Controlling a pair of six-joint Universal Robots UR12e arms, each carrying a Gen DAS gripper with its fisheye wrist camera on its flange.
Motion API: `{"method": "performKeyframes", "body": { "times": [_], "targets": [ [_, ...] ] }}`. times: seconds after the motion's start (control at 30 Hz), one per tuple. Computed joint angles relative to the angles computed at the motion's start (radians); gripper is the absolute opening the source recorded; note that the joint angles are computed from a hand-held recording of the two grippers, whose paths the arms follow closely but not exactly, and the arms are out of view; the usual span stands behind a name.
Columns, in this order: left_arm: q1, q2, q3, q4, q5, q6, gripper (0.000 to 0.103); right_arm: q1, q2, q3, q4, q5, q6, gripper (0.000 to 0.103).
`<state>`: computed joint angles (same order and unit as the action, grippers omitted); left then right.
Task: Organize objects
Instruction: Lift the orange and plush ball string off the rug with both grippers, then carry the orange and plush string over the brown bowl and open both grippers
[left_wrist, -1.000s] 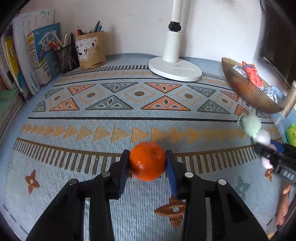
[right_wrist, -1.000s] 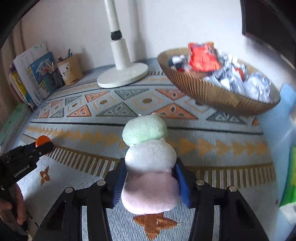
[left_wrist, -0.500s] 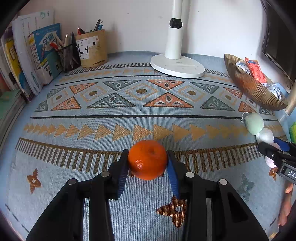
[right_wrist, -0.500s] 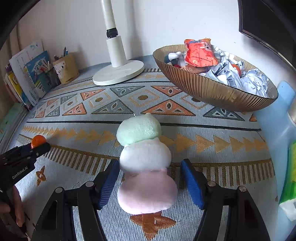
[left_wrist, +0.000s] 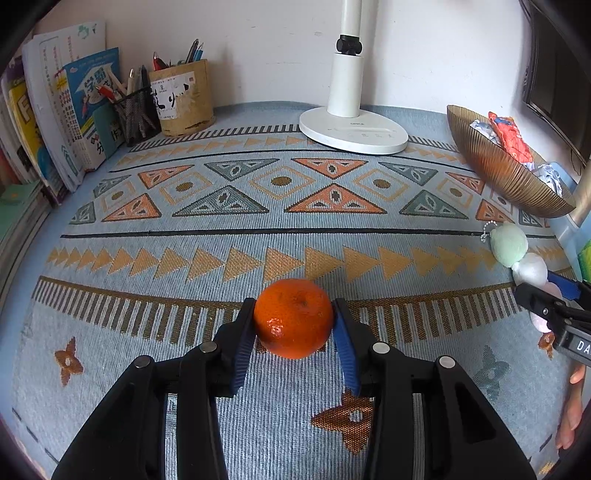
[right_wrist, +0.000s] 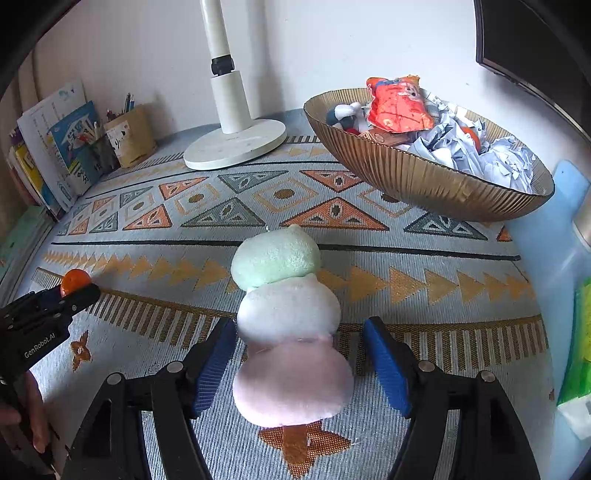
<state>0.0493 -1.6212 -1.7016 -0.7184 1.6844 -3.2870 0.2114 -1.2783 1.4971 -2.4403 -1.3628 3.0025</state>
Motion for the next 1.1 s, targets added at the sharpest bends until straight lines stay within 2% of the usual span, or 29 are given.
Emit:
{"method": "performKeyframes", "body": {
  "times": [0.07,0.4,0.43,0.5,0.57,0.63,0.67,0.73,0.8,0.83,0.87,0.93,1.0,1.1],
  "targets": [
    [-0.001,-0.001,0.001,-0.001,0.003,0.006,0.040,0.001,0.001,-0.003,0.010,-0.004,0.000,0.086],
    [0.000,-0.002,0.002,-0.001,0.006,0.019,0.040,-0.003,0.001,-0.002,0.001,0.002,0.005,0.086],
    [0.002,-0.002,0.001,0.000,0.003,0.023,0.040,-0.004,0.001,-0.002,0.005,0.012,0.003,0.083],
    [0.005,-0.001,0.000,0.002,-0.004,0.029,0.036,-0.003,0.002,-0.003,0.006,0.013,-0.002,0.063],
    [-0.003,-0.002,0.001,0.004,0.017,0.045,0.036,0.005,-0.002,0.001,0.001,-0.003,-0.028,0.049],
    [-0.016,-0.004,0.003,0.003,0.053,0.059,0.035,0.017,-0.013,0.016,-0.007,-0.026,-0.083,0.048],
    [-0.017,-0.001,0.003,0.001,0.049,0.062,0.035,0.021,-0.022,0.027,-0.012,-0.030,-0.106,0.048],
    [-0.007,0.008,0.004,-0.007,-0.017,0.047,0.035,0.014,-0.041,0.044,0.014,0.014,-0.127,0.048],
    [-0.011,0.009,0.019,0.003,-0.038,0.041,0.035,-0.014,-0.055,0.041,0.078,0.127,-0.114,0.048],
    [-0.016,0.005,0.039,0.015,-0.049,0.050,0.035,-0.032,-0.065,0.040,0.087,0.180,-0.101,0.048],
    [-0.019,0.001,0.055,0.027,-0.067,0.057,0.035,-0.046,-0.071,0.037,0.076,0.200,-0.084,0.048],
    [-0.029,-0.022,0.112,0.051,-0.111,0.073,0.035,-0.080,-0.086,0.025,0.015,0.225,-0.028,0.048],
    [-0.046,-0.056,0.176,0.065,-0.124,0.084,0.035,-0.116,-0.091,0.003,-0.062,0.238,0.042,0.048],
    [-0.072,-0.133,0.295,0.077,-0.163,0.094,0.035,-0.155,-0.070,-0.065,-0.154,0.190,0.151,0.049]
  ]
}}
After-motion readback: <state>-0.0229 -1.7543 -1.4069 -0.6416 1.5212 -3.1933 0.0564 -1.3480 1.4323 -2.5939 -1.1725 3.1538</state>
